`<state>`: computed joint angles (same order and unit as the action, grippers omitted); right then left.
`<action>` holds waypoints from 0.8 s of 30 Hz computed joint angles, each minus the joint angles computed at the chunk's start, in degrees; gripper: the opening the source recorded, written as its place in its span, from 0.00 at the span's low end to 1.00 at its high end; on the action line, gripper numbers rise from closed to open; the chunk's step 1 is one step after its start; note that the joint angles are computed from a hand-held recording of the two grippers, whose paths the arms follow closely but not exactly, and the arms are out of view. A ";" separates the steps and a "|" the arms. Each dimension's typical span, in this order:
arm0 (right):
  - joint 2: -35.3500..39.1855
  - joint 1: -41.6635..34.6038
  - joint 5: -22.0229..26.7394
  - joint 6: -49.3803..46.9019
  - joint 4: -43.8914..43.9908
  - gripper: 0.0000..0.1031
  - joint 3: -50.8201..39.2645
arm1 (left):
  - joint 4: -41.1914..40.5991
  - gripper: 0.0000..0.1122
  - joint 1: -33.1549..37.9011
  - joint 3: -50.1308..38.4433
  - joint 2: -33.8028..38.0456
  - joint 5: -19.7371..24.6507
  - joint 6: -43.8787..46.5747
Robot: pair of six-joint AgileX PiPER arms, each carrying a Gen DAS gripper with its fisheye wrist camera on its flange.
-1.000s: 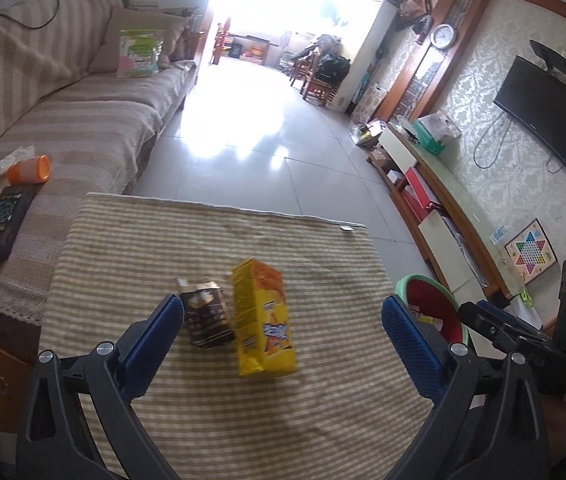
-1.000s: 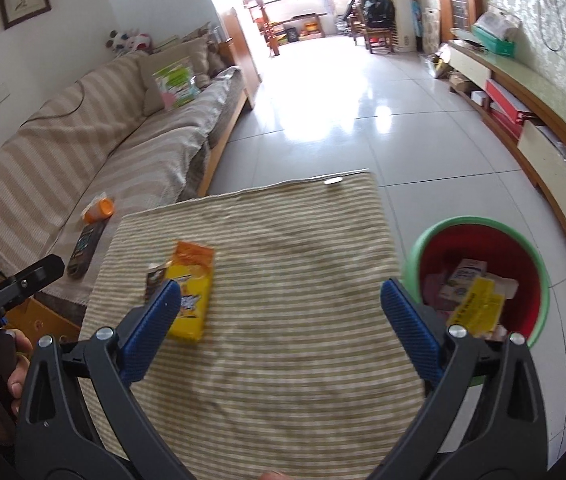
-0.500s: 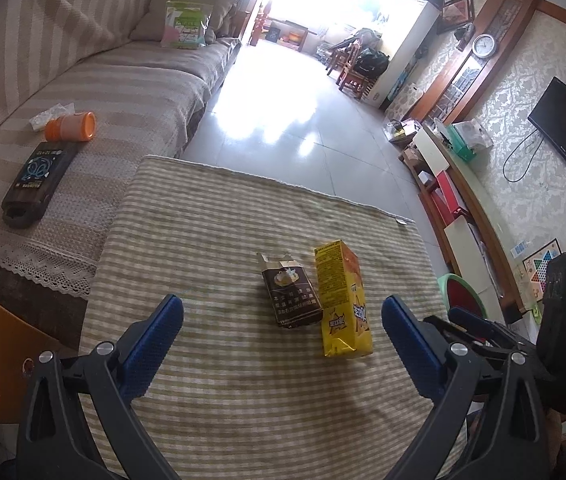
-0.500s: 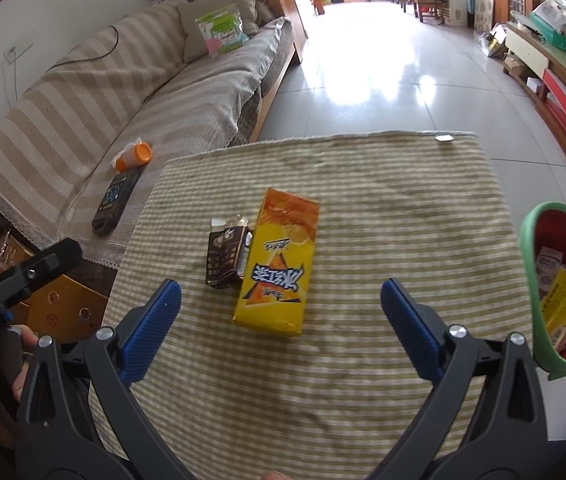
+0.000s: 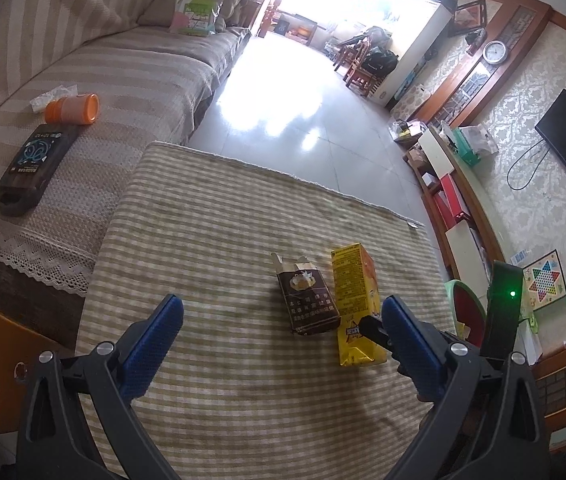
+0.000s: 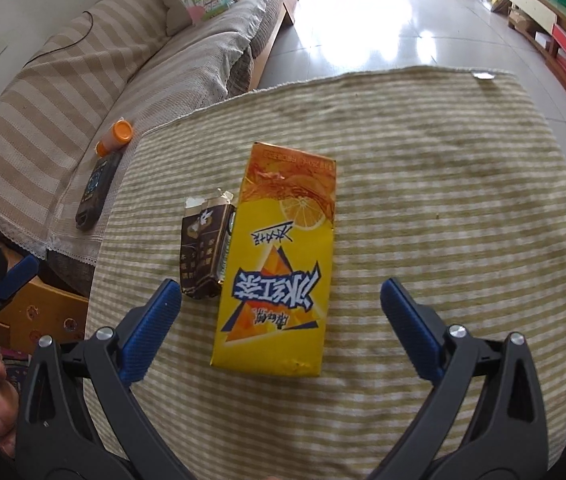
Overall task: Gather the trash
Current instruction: 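Grasp the orange drink carton with the right tool while the left tool grasps the brown cigarette pack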
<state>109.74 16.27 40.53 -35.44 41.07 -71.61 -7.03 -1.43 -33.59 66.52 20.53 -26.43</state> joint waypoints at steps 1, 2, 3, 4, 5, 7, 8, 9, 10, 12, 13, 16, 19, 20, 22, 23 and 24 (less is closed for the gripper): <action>0.65 0.08 -0.09 0.26 0.12 0.95 -0.32 | -0.12 0.85 0.01 -0.01 0.27 -0.05 0.12; 1.31 0.03 0.20 0.41 0.21 0.94 -0.79 | -0.11 0.85 -0.03 -0.08 0.46 0.01 0.08; 2.06 -0.11 0.93 0.22 0.65 0.86 -1.46 | -0.16 0.85 -0.06 -0.06 0.68 -0.02 0.02; 2.68 -0.28 1.75 -0.03 0.96 0.74 -2.00 | -0.47 0.85 0.01 0.06 0.84 -0.17 0.30; 3.30 -0.31 2.56 -0.07 0.90 0.70 -2.48 | -0.82 0.85 0.04 0.13 1.08 -0.30 0.54; 4.04 -0.46 3.80 -0.59 1.03 0.56 -3.21 | -1.84 0.85 0.38 0.29 1.50 -0.59 1.64; 4.17 -0.64 4.22 -1.28 1.77 0.56 -3.30 | -1.52 0.85 0.16 0.26 1.67 -0.64 1.18; 3.83 -0.36 3.70 -0.73 0.85 0.55 -3.11 | -1.57 0.85 0.08 0.28 1.74 -0.68 1.27; 3.13 -0.13 2.98 -0.58 0.18 0.55 -2.62 | -1.02 0.85 -0.26 0.20 1.89 -0.75 0.62; 2.13 -0.32 3.02 -0.83 0.00 0.54 -2.23 | 0.30 0.85 -1.15 -0.09 2.37 -0.85 -1.08; 1.39 -0.58 3.11 -1.17 0.00 0.54 -1.93 | 0.06 0.85 -1.33 -0.24 2.75 -1.02 -0.91; -0.64 -1.25 2.74 -1.99 -0.66 0.54 -1.31 | 2.12 0.85 -3.24 -1.36 4.89 -1.74 -3.33; -2.91 -1.96 1.70 -2.27 -2.51 0.54 -0.66 | 3.06 0.85 -4.92 -3.08 8.14 -2.60 -4.67; -3.39 -2.27 1.56 -2.27 -3.04 0.54 -0.65 | 3.88 0.85 -5.64 -3.91 9.64 -2.95 -5.69; -4.33 -3.35 1.44 -2.77 -3.52 0.54 -0.45 | 5.82 0.85 -6.83 -5.42 12.12 -3.20 -7.86; -4.81 -4.28 1.45 -3.29 -3.62 0.54 -0.34 | 5.86 0.85 -7.29 -6.23 13.44 -3.38 -8.04; -5.05 -4.85 1.36 -3.50 -3.68 0.54 -0.23 | 5.99 0.85 -7.87 -7.39 15.21 -3.56 -8.35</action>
